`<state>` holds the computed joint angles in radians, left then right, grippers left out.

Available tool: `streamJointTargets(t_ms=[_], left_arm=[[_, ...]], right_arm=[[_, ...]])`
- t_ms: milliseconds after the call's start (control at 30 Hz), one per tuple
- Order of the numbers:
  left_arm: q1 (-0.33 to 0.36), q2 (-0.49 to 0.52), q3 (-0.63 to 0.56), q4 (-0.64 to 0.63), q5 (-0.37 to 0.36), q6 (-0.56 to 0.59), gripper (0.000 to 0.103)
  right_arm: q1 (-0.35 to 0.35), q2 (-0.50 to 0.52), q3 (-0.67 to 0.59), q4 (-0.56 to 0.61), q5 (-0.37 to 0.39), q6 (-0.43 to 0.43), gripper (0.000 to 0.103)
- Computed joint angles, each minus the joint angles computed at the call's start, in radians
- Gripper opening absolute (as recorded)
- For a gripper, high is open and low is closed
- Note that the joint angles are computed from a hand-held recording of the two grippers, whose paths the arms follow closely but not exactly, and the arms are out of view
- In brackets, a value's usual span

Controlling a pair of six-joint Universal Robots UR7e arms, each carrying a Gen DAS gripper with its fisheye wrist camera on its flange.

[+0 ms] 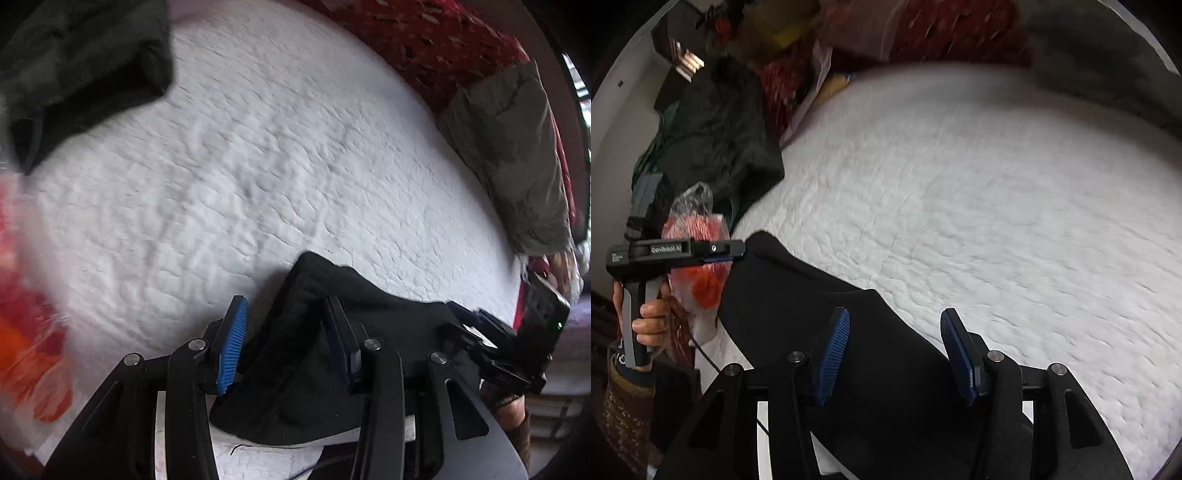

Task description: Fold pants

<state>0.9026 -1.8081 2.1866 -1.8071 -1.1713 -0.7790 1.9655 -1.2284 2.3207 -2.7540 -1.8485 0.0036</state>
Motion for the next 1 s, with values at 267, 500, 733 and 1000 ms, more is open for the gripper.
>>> streamJointTargets(t_ms=[267,500,733,1000], left_arm=[[-0.112,-0.007,0.036,-0.061,0.079,-0.003,0.023],[-0.082,0.025,0.030,0.010,0.126,-0.085,0.023],[-0.140,-0.186,0.034,0.052,0.134,-0.212,0.023],[-0.300,-0.437,0.135,0.180,0.021,-0.394,0.033]], right_arm=[[0.097,0.027,-0.008,-0.013,-0.140,-0.140,0.012],[0.067,0.045,0.031,-0.128,-0.216,-0.051,0.015],[0.106,0.005,0.057,-0.148,-0.200,0.031,0.035],[0.114,-0.223,0.220,-0.180,-0.053,0.113,0.051]])
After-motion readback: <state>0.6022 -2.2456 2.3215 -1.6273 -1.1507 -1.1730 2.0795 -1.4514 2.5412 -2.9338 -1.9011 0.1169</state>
